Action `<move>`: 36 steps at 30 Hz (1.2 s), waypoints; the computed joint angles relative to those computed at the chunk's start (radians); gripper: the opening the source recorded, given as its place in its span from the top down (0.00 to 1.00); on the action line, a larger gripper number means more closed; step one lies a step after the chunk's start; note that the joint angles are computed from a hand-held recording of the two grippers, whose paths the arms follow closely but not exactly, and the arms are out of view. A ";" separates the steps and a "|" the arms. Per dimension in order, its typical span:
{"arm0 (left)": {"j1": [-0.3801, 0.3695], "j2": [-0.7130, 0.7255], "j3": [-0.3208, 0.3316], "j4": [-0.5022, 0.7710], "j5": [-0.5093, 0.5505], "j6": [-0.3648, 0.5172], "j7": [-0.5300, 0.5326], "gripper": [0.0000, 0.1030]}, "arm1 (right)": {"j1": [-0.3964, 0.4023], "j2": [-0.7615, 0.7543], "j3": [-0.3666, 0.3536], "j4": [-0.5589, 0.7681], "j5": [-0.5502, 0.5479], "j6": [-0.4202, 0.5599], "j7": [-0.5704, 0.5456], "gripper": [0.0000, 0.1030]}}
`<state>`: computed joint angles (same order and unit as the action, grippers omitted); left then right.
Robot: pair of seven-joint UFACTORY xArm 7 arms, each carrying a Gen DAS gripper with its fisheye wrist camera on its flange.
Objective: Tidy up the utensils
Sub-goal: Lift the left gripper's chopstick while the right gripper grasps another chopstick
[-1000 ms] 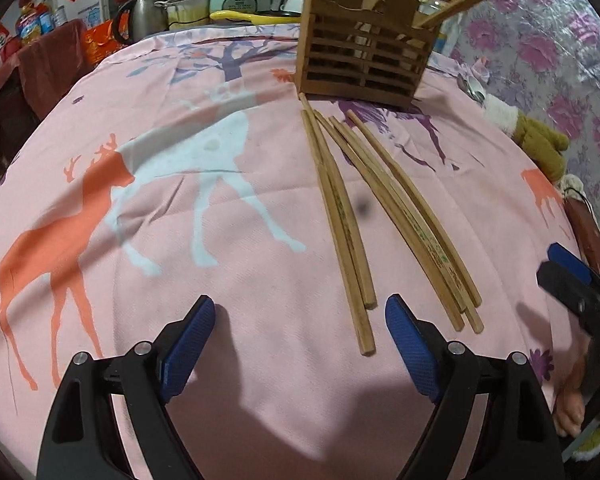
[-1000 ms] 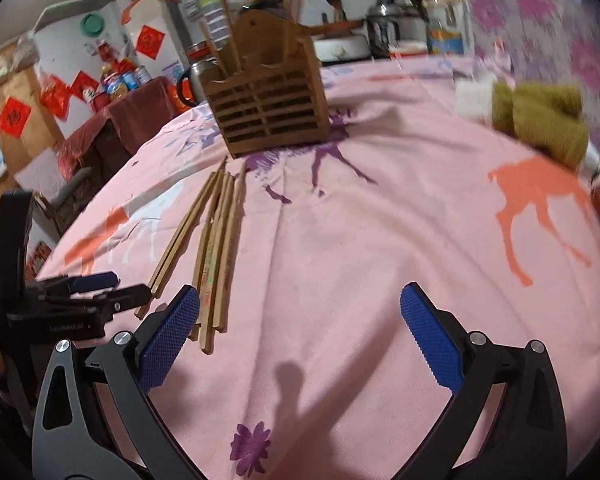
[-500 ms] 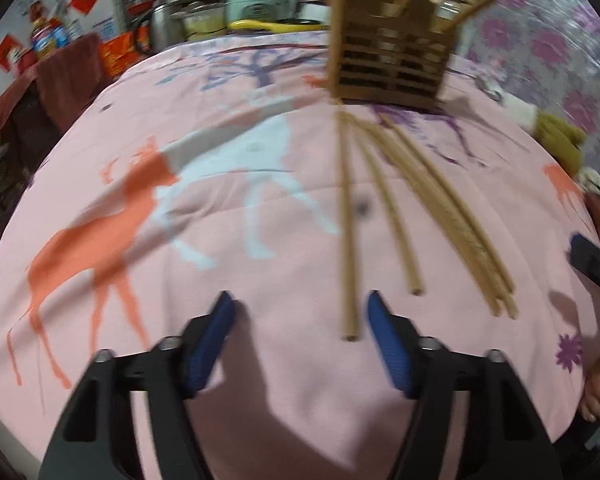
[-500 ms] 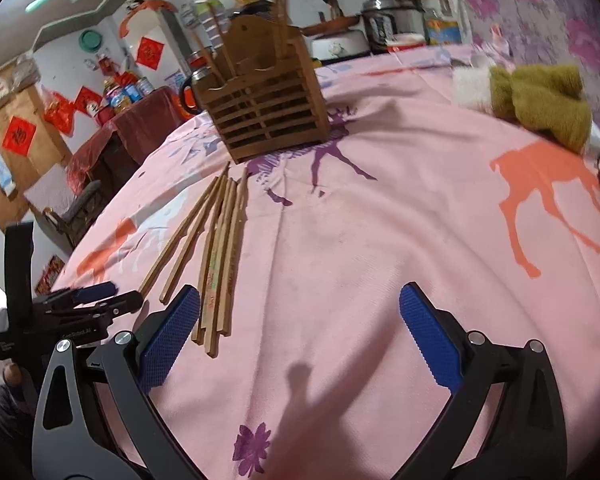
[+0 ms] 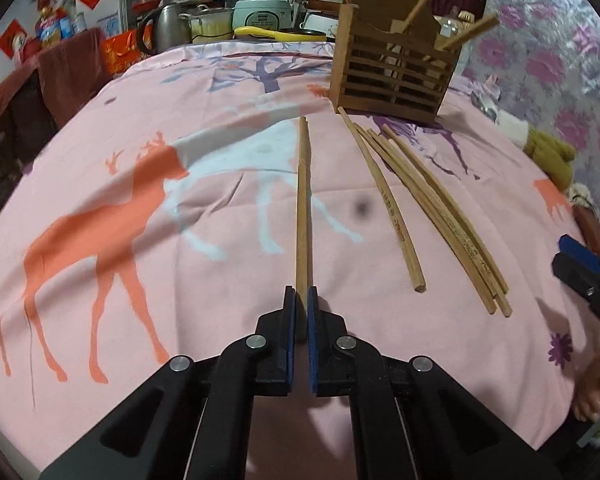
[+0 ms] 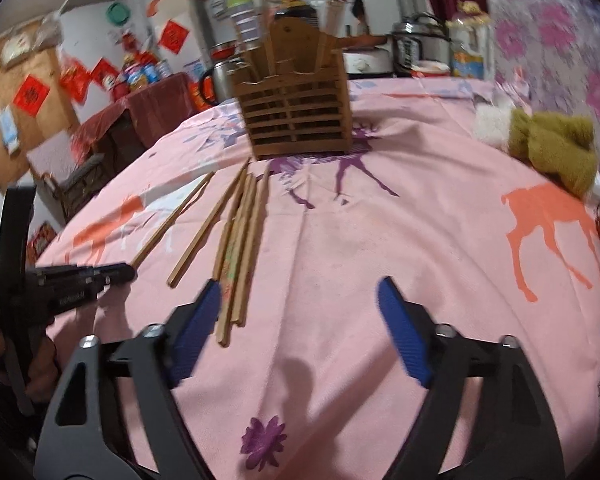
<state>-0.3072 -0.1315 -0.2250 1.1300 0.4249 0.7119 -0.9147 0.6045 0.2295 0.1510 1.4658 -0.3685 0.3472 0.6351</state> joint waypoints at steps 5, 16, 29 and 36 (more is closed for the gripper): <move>0.001 -0.003 -0.005 -0.011 0.026 -0.017 -0.022 0.94 | -0.005 0.020 0.043 0.030 0.082 0.036 -0.137 0.60; 0.018 -0.022 0.000 -0.053 0.007 -0.092 -0.018 0.94 | 0.043 0.100 0.022 0.148 0.081 0.199 -0.170 0.74; 0.017 -0.012 -0.006 -0.031 0.013 -0.054 -0.007 0.94 | 0.029 0.101 0.009 0.155 0.106 0.207 -0.104 0.78; 0.006 0.005 -0.013 -0.006 0.061 -0.013 -0.032 0.94 | 0.065 0.137 0.001 0.214 0.060 0.277 -0.128 0.80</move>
